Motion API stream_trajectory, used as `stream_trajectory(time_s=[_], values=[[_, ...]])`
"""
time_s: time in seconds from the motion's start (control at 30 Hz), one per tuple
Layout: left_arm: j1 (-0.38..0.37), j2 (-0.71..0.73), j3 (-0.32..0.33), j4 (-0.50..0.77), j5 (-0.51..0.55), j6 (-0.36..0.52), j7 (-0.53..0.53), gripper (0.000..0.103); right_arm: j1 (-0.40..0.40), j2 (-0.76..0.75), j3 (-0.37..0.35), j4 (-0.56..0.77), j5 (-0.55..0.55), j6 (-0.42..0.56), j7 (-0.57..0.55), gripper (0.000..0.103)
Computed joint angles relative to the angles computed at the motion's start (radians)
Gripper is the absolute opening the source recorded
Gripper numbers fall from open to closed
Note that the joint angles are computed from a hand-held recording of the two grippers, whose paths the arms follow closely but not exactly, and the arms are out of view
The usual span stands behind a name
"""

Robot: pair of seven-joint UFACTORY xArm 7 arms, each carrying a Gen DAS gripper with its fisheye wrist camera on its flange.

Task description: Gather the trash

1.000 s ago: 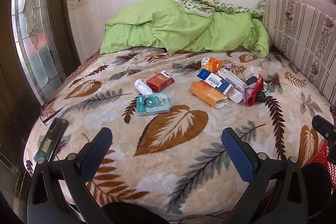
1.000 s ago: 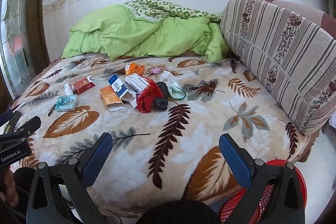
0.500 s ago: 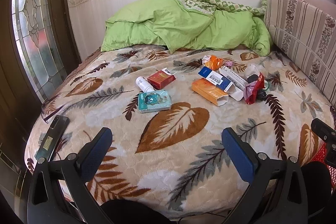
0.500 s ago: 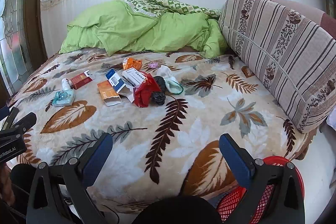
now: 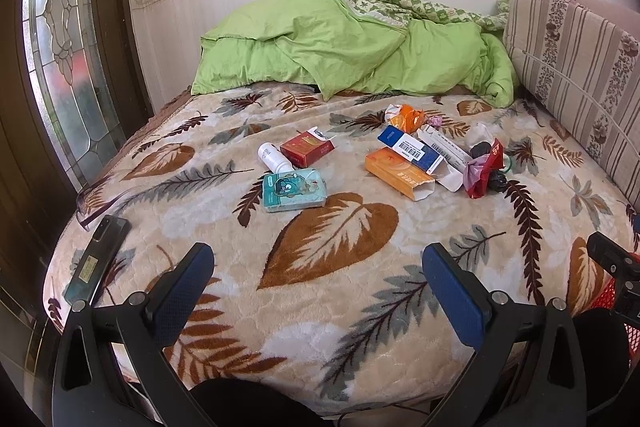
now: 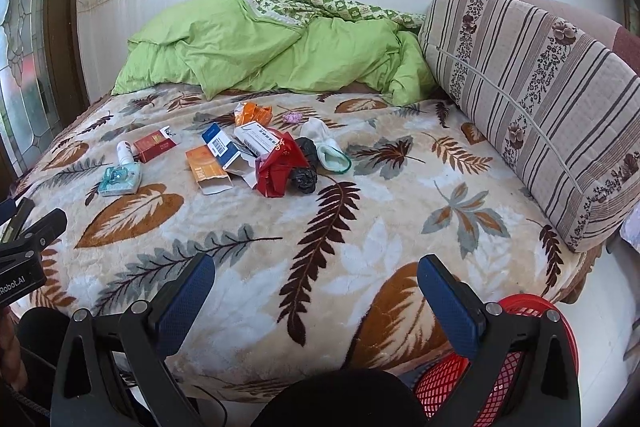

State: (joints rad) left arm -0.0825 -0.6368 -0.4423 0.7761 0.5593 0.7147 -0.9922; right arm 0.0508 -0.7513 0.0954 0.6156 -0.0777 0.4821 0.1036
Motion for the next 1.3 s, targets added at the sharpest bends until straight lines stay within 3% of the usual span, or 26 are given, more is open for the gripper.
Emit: stream_trajectory(time_s=[0.67,0.9,1.13,1.3], values=[[-0.012,0.0,0.018,-0.009,-0.018,-0.004,0.021,0.103,0.016,0.011,-0.008,0.002,0.009,0.009,-0.004,0.102],[-0.034,-0.004,0.132,-0.05,-0.134,-0.044,0.087,0.101,0.096,0.034,-0.077,0.006,0.094,0.022,-0.078,0.085],[-0.037,0.084,0.287,-0.028,-0.323,-0.092,0.232,0.073,0.175,0.069,-0.14,0.02,0.223,0.027,-0.183,0.072],[-0.033,0.254,0.382,0.068,-0.44,-0.171,0.406,0.068,0.187,0.091,-0.152,0.025,0.279,0.028,-0.231,0.071]])
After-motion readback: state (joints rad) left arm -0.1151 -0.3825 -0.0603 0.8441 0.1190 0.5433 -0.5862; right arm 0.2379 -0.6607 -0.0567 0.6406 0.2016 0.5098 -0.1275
